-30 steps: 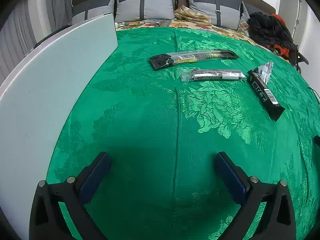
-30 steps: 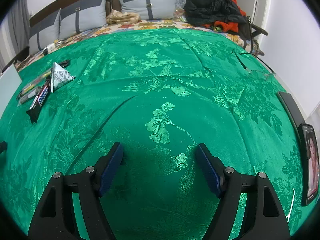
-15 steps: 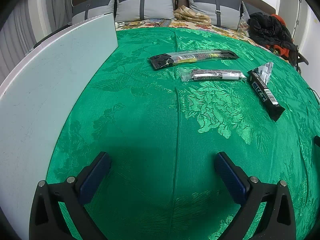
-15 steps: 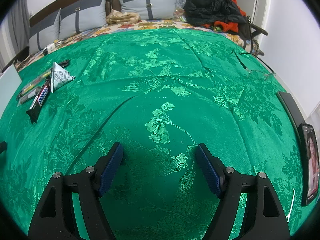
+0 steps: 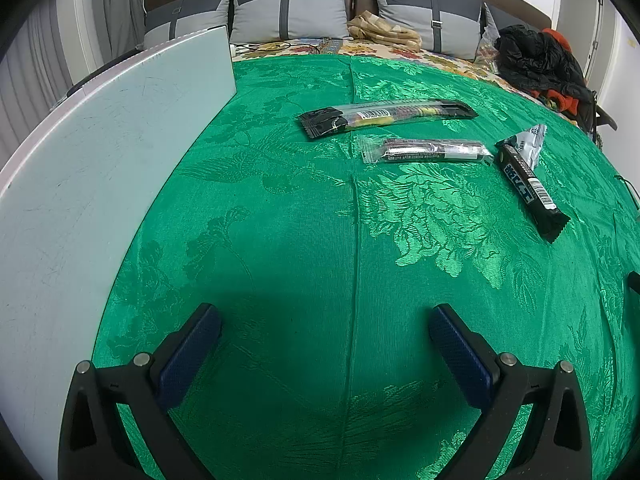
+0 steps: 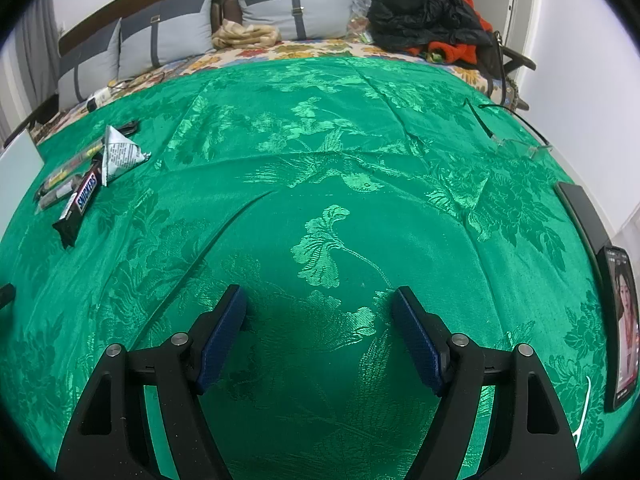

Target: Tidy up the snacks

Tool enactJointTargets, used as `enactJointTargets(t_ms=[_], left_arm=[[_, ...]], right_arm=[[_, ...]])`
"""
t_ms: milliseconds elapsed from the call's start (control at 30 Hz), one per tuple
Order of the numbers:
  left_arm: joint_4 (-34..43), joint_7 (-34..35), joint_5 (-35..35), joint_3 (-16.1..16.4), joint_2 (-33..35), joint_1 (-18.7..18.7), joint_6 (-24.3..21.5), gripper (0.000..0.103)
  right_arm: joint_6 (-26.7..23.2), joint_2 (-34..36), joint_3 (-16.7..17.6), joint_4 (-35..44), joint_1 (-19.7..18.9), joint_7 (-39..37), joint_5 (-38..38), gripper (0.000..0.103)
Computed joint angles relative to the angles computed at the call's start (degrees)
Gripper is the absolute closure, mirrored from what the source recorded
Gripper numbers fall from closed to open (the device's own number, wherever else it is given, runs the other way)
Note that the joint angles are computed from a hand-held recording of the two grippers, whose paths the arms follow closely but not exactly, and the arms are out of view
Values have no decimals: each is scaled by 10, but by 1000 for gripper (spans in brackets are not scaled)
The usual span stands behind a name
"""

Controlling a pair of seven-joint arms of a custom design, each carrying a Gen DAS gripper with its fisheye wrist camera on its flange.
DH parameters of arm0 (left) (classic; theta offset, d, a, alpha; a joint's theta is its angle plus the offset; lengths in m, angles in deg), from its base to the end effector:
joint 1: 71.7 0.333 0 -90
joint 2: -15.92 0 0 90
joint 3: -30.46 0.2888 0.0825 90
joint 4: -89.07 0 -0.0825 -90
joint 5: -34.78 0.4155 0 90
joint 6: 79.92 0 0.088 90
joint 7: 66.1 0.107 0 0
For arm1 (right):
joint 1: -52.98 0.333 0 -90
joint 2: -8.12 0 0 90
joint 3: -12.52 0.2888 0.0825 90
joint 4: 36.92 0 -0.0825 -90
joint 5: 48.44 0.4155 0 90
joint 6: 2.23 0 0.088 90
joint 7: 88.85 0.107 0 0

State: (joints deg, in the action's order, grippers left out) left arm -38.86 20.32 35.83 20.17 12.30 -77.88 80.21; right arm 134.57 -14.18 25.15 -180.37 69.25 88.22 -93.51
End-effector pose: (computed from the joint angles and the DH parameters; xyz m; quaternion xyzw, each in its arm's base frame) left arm 0.5633 -0.1683 0.4245 -0.5862 0.7497 -0.2452 0.1850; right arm 0.4246 0.2252 0.4064 -0.4787 0.8039 -0.3025 0.1816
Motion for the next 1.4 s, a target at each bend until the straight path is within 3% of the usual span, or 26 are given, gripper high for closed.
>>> enactJointTargets(t_ms=[367, 567, 667, 767, 933, 1033, 1100, 1267, 1367, 1400], left_arm=[[2, 3, -1, 1, 2, -1, -1, 0], [-10, 104, -72, 8, -9, -11, -4, 0], [2, 145, -95, 9, -6, -11, -30, 0], [57, 156, -81, 8, 21, -7, -100, 0], [166, 224, -64, 2, 88, -12, -113, 1], [276, 291, -41, -4, 159, -26, -179, 1], [324, 310, 7, 0, 198, -45, -187, 3], [446, 322, 16, 2, 287, -71, -242, 18], [504, 321, -15, -5, 327, -69, -278, 37], [517, 321, -30, -8, 334, -65, -295, 59]], right_arm=[[0, 1, 0, 1, 0, 1, -1, 24], [4, 3, 0, 2, 0, 2, -1, 23], [4, 5, 0, 3, 0, 4, -2, 23], [4, 5, -1, 3, 1, 4, -2, 23], [6, 5, -1, 3, 1, 3, -3, 23], [6, 7, 0, 5, 1, 5, -3, 23], [6, 6, -1, 3, 1, 5, -3, 23], [11, 8, -1, 4, 0, 8, -5, 23], [13, 8, -1, 4, -1, 10, -6, 23], [13, 9, 0, 5, -1, 10, -7, 23]])
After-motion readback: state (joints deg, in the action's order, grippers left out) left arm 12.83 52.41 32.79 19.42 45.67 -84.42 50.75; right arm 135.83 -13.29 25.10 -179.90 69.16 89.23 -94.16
